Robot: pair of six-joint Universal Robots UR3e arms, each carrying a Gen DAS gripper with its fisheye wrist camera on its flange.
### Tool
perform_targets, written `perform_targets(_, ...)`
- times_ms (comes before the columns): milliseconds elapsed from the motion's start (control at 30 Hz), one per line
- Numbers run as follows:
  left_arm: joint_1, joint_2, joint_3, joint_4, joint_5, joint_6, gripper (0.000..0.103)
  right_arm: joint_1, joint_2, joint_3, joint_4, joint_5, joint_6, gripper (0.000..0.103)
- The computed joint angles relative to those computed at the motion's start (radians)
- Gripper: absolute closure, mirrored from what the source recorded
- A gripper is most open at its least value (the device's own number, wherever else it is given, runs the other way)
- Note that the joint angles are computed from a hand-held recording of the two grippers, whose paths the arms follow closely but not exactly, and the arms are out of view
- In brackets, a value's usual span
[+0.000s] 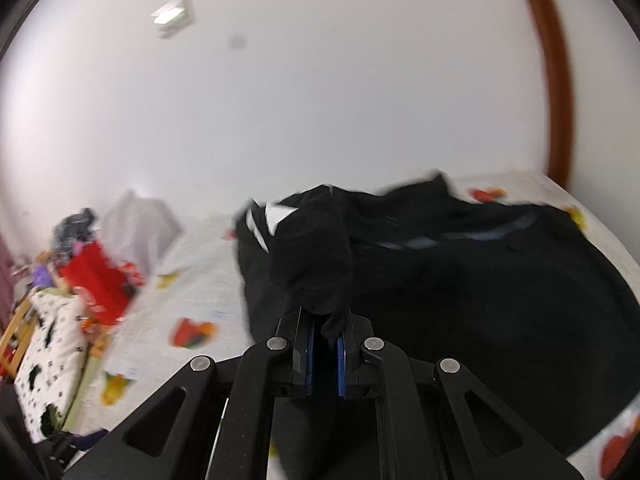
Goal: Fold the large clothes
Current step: 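Grasp the jacket side edge with the right tool and lift it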
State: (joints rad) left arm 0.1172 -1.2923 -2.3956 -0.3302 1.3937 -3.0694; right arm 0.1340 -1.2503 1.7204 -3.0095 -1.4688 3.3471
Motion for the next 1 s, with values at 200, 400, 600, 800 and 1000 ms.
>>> perform_targets(200, -0.188, -0.244, 0.179, 0.069, 0.026, -0.081, 0.028, -0.094, -0.002, 0.071, 0.111, -0.006, -0.098, 0.088)
perform_targets(400, -0.322, -0.418, 0.324, 0.091, 0.077, -0.125, 0.028, -0.188, -0.104, 0.27, -0.004, -0.018, -0.201, 0.058)
perform_targets(600, -0.42, -0.576, 0.488, 0.074, 0.103, -0.182, 0.029, -0.349, -0.172, 0.377, 0.007, 0.049, -0.377, 0.055)
perform_targets(800, -0.465, -0.673, 0.581, 0.098, 0.138, -0.266, 0.044, -0.397, -0.151, 0.425, -0.011, 0.071, -0.444, 0.055)
perform_targets(1000, -0.491, -0.679, 0.598, 0.099, 0.203, -0.323, 0.091, -0.352, -0.093, 0.381, -0.021, 0.037, -0.478, 0.056)
